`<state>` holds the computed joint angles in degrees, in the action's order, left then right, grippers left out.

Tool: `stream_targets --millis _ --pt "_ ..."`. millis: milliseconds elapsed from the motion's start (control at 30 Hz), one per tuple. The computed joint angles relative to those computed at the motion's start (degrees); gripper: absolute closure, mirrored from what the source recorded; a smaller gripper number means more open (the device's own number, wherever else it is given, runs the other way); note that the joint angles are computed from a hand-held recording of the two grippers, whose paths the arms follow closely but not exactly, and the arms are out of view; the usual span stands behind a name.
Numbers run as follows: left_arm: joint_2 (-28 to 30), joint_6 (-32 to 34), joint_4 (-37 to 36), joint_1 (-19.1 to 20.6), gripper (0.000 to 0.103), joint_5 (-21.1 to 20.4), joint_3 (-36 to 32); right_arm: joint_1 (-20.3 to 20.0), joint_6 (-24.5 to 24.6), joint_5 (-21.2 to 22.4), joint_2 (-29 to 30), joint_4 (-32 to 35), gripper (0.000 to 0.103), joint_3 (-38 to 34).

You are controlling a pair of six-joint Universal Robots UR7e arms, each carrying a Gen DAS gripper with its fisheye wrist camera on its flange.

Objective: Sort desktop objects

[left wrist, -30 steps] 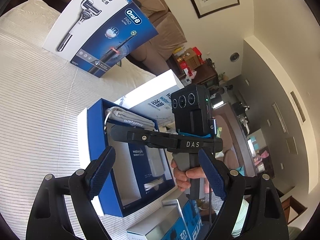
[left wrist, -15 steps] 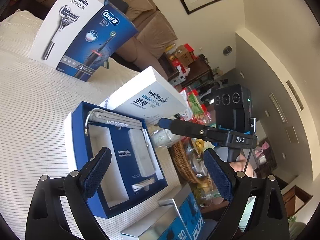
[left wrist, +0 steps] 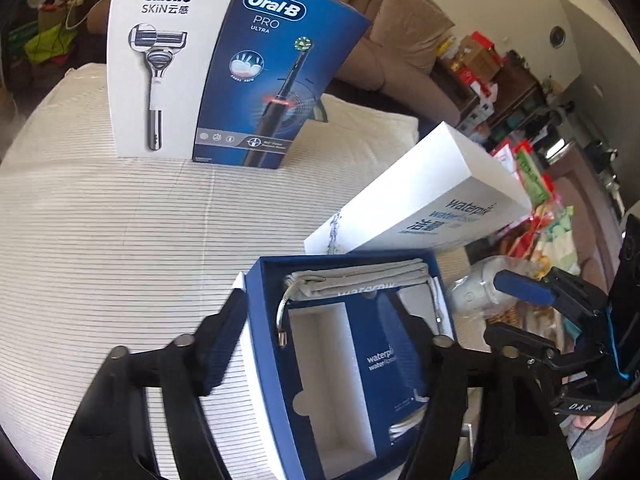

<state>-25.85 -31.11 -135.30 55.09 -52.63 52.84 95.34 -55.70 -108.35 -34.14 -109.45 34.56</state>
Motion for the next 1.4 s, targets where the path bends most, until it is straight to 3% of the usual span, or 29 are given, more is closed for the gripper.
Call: stream_targets --millis 200,233,367,467,567,933,1200,1300,1400 --pt "6.06 0.08 16.79 -1.35 0.054 7.57 -11.62 -0.31 -2.23 -2.24 1.23 -7.33 0.08 4.35" --pt "6.72 0.16 17.83 -1.33 0.06 7.57 -12.8 -0.44 -1.74 -2.48 1.91 -7.13 0.081 3.62" --pt "9.38 1.06 21.02 -1.5 0.06 10.09 -17.15 -0.79 -1.41 -2.72 3.72 -7.6 0.081 1.44" --pt "10.6 1.85 21.45 -1.48 0.06 9.62 -19.51 -0.79 -2.0 -3.25 4.61 -8.27 0.081 0.31" --pt "13.68 -0.06 29.02 -1.54 0.062 12.48 -25.6 -0.8 -2.23 -3.95 5.54 -8.27 0.081 -0.82" --pt "14.95 -3.82 30.57 -0.93 0.061 11.43 -27.33 -1.27 -2.05 -3.65 6.85 -9.46 0.08 -1.16" --pt "11.13 -3.84 18.49 -0.88 0.064 8.15 -19.16 -1.14 -0.51 -3.15 6.64 -7.35 0.08 -2.16" --pt "8.7 -3.32 13.94 -1.68 0.061 9.74 -14.61 -1.35 1.25 0.16 4.52 -6.56 0.08 -1.19" --pt "9.96 -4.85 18.62 -1.7 0.061 12.04 -17.41 -1.25 1.18 -0.19 4.13 -6.28 0.08 -1.46"
